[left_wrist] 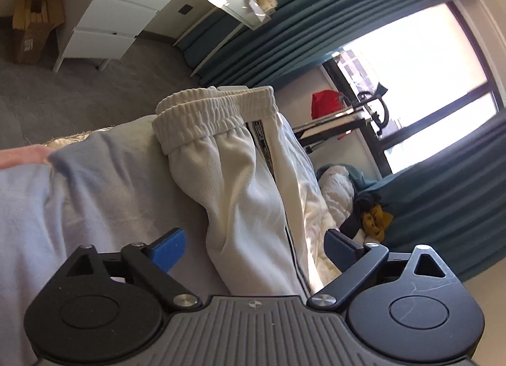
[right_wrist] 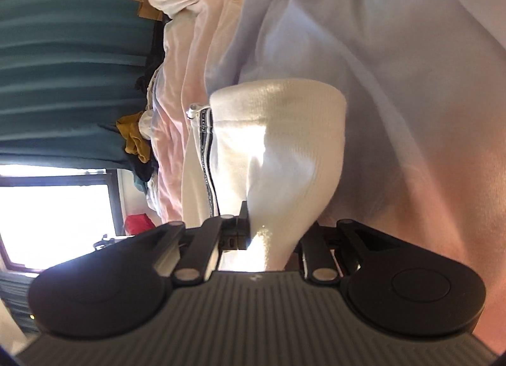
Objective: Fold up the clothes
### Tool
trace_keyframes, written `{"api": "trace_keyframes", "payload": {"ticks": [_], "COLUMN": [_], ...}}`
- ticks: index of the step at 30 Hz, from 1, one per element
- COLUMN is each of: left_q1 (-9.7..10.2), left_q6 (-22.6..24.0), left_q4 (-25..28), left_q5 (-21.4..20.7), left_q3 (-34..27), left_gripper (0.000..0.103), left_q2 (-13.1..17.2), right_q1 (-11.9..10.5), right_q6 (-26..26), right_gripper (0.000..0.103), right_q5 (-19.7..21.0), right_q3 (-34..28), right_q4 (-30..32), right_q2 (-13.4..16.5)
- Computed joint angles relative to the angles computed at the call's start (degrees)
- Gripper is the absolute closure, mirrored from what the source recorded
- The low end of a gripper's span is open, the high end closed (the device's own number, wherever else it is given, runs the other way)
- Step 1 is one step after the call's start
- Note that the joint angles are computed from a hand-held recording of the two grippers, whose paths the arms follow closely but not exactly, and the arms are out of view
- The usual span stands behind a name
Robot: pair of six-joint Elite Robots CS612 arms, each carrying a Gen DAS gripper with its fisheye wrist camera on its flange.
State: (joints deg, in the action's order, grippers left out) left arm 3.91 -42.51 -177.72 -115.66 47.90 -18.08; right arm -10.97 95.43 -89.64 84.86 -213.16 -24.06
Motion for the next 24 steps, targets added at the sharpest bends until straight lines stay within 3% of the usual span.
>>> {"api": "trace_keyframes", "payload": {"ticks": [2,4,7,14,24], "left_q1": [-0.71,-1.41,-3.17,-7.57,-11.97], "left_q6": [4.44,8.20,15.83,33.61,43.37], "left_q4": [-0.12,-2.12,-0.46,7.38,11.83], "left_q5": [0.61,0.74,0.41,-1.20,0.56], "left_q3": [1.96,3.44,3.27,-0.76,-9.38], "left_gripper": [0.005,0.005,0.004,0.004,0.004], "left_q2": [-1.47,-2.41,-3.00,-1.14,5.07], "right_q1": [-0.13,-0.14,-0.14,-0.58,-0.44], "right_q6": [2.38,3.77,5.08,1.45,-5.40], "right_gripper": [0.069,0.063,0.055,0.055,0.055], "right_q5": [0.35,0.06,-0.56,0.91,-0.74], "right_q3": [-0.08,-0.67,-1.38,-2.45,-2.67], "right_q4": [-0.74,-2.68,-5.41,-6.30,-2.87], "right_q2": [0.44,1.28,2.31,3.05,1.96]}}
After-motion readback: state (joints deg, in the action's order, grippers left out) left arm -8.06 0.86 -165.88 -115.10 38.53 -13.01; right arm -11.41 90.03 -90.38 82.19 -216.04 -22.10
